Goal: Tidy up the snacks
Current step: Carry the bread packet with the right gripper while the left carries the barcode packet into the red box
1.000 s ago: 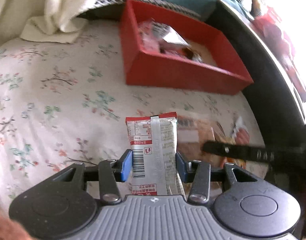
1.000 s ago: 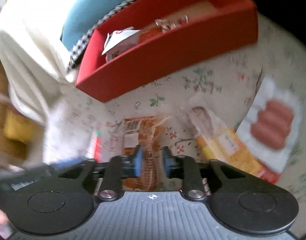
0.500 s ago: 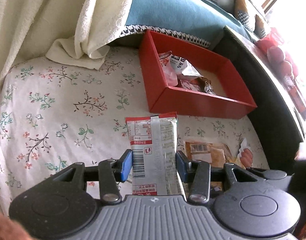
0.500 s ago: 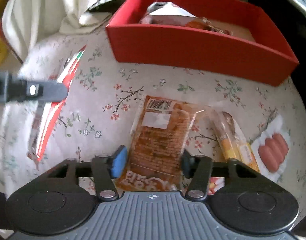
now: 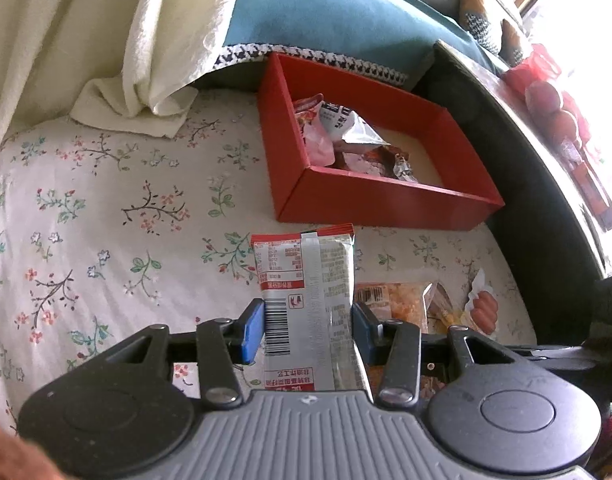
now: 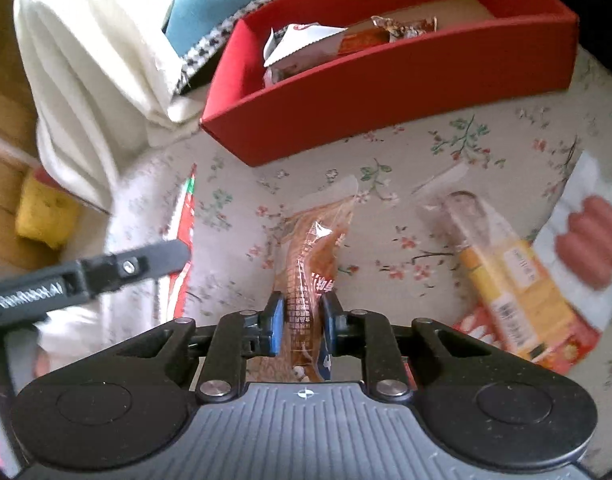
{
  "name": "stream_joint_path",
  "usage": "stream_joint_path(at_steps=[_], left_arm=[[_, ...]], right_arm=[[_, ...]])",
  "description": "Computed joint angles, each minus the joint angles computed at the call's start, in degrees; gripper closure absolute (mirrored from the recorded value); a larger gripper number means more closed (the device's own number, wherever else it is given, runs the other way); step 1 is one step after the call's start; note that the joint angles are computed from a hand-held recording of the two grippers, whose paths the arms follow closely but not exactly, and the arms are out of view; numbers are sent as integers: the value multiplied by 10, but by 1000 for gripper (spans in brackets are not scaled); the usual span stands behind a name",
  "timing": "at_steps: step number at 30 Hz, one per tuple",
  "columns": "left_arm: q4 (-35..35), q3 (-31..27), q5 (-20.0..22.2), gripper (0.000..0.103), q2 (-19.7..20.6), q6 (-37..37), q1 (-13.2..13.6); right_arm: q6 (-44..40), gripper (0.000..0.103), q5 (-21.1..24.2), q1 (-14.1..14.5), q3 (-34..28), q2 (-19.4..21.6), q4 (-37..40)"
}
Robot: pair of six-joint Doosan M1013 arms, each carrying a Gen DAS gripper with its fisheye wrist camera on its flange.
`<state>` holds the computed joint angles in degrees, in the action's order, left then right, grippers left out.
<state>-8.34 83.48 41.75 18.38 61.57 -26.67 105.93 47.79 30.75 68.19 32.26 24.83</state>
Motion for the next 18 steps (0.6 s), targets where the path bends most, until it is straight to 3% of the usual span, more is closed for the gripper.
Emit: stream_joint_path(at_steps=[6,12,18], left_arm=[[-8,2,-19,64,-5,0,3],[-2,-9,-16,64,3,-8,2],[-6,-17,-2,64,11,-5,0]], right_arm=[[-17,79,-57,-16,31,-19,67],[-29,80,-52,-24,29,-12,95],[-71,80,-63,-38,50,-10,214]])
